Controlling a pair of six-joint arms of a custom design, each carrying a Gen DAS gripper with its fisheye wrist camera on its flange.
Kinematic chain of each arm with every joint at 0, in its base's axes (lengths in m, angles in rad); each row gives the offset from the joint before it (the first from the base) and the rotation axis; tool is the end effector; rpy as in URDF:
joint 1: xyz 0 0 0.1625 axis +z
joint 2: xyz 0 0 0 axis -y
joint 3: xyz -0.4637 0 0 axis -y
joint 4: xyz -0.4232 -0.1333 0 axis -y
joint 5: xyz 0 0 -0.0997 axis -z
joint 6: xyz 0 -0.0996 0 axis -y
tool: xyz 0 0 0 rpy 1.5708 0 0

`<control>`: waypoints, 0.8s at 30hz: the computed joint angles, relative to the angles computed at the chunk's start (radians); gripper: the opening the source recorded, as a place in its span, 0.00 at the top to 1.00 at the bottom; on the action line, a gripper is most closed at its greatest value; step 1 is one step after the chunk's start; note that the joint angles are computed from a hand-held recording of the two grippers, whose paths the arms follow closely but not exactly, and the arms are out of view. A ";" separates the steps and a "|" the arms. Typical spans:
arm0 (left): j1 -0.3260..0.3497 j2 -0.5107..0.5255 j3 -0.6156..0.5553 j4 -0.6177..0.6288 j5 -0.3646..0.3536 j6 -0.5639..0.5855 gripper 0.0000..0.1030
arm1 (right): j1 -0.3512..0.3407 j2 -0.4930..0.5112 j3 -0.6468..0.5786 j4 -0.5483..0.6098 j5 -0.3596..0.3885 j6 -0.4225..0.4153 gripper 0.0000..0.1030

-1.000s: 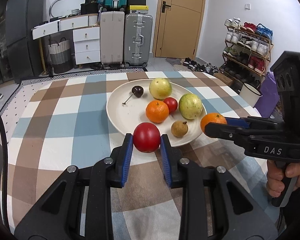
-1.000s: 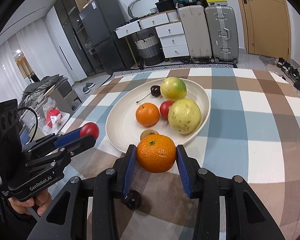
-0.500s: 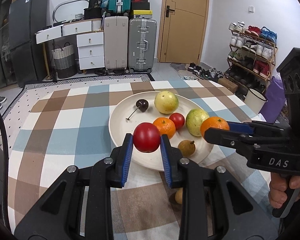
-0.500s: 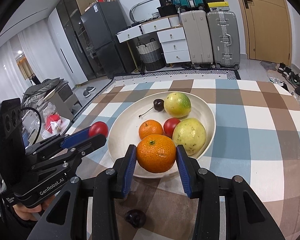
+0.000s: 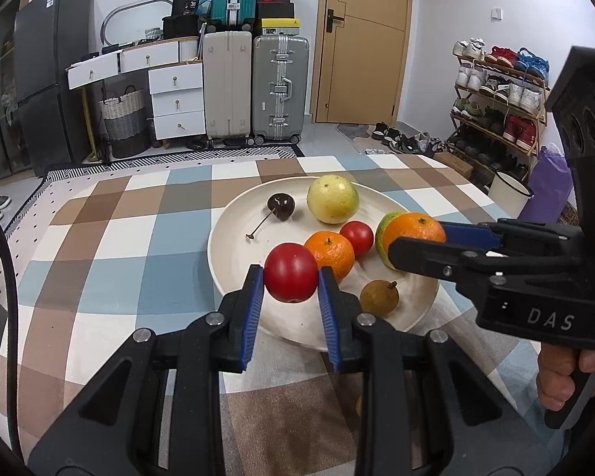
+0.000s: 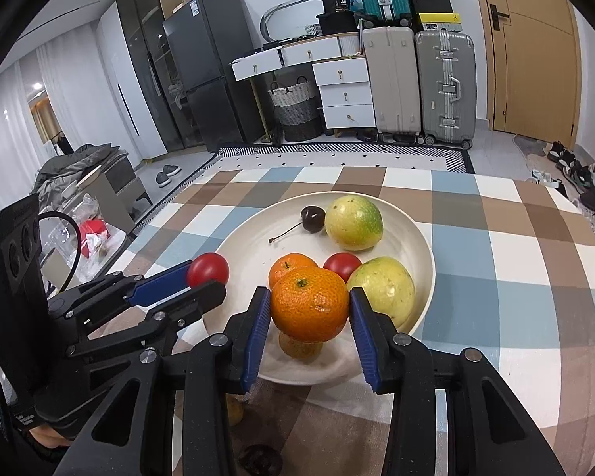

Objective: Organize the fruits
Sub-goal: 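Carry the tomato with the left gripper onto the plate while the right gripper carries the orange there, then open both grippers and withdraw them from the plate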

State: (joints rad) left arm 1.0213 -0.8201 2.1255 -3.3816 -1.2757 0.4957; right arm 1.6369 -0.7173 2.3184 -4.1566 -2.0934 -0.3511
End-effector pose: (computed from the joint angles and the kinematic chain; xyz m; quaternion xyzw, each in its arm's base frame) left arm -0.1544 -0.5629 0.0581 0.4462 0.8482 -0.2510 0.1356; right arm 0.1140 -0.4571 0.0796 0.0568 -0.8581 0.4197 0.2902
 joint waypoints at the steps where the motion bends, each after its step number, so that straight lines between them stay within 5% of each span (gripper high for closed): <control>1: 0.001 0.000 -0.001 0.001 -0.002 -0.001 0.76 | 0.003 0.006 -0.007 -0.005 -0.011 -0.011 0.61; 24: 0.015 0.004 -0.012 0.008 -0.007 -0.025 0.76 | 0.024 0.054 -0.085 -0.043 -0.111 -0.141 0.55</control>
State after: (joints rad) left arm 1.0359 -0.8159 2.1140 -3.3733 -1.2826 0.4710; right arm 1.6607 -0.6630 2.2335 -4.1994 -2.2045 -0.4924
